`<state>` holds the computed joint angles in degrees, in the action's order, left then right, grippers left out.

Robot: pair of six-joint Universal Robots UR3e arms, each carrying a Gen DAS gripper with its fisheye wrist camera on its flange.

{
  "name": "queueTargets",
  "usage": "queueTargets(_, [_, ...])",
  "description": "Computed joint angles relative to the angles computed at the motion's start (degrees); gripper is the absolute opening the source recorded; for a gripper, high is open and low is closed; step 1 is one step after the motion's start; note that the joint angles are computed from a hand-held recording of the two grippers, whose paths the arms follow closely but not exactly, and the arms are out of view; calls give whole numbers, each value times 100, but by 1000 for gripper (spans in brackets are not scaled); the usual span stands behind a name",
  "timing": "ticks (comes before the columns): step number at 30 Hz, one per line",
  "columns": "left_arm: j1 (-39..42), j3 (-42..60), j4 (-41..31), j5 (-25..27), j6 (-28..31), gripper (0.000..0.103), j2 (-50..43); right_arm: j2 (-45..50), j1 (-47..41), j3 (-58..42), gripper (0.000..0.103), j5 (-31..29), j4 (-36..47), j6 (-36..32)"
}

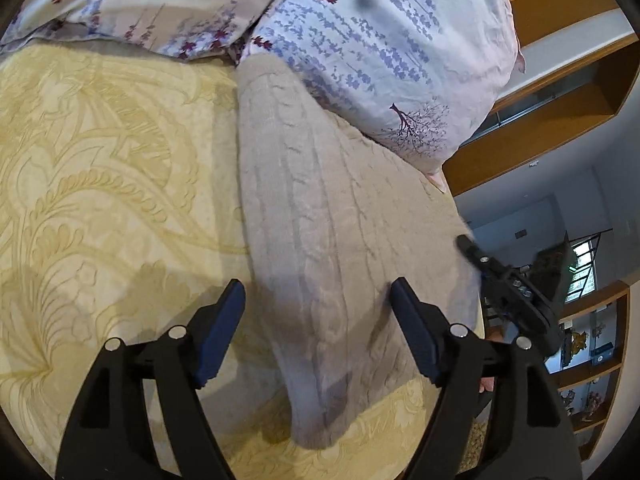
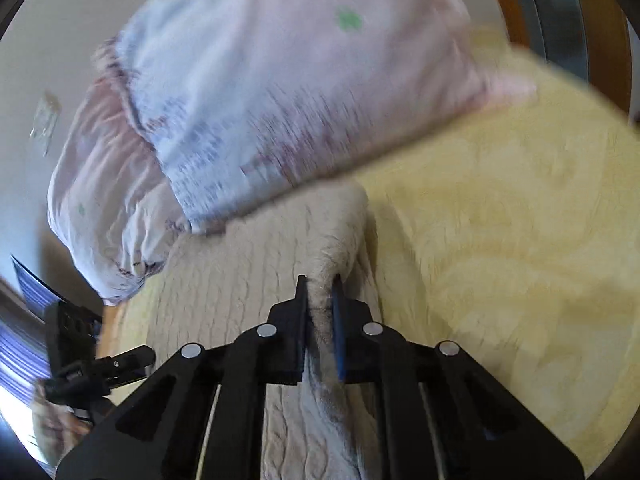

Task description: Fold small clothes

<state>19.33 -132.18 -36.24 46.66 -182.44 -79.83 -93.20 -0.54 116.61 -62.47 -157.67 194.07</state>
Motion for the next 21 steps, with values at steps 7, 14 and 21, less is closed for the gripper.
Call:
queueTargets(7, [-238,220,563,37,-315,76,-531,555,117,-162,10,-607,185,32])
queueTargets(14, [-243,84,1116,-75,-522,78,-787,683,82,-201,11,-530,308,133])
queueTargets(21, [-142,37,1145,-310,-508,79,-901,83,-782,232,70,771,665,168])
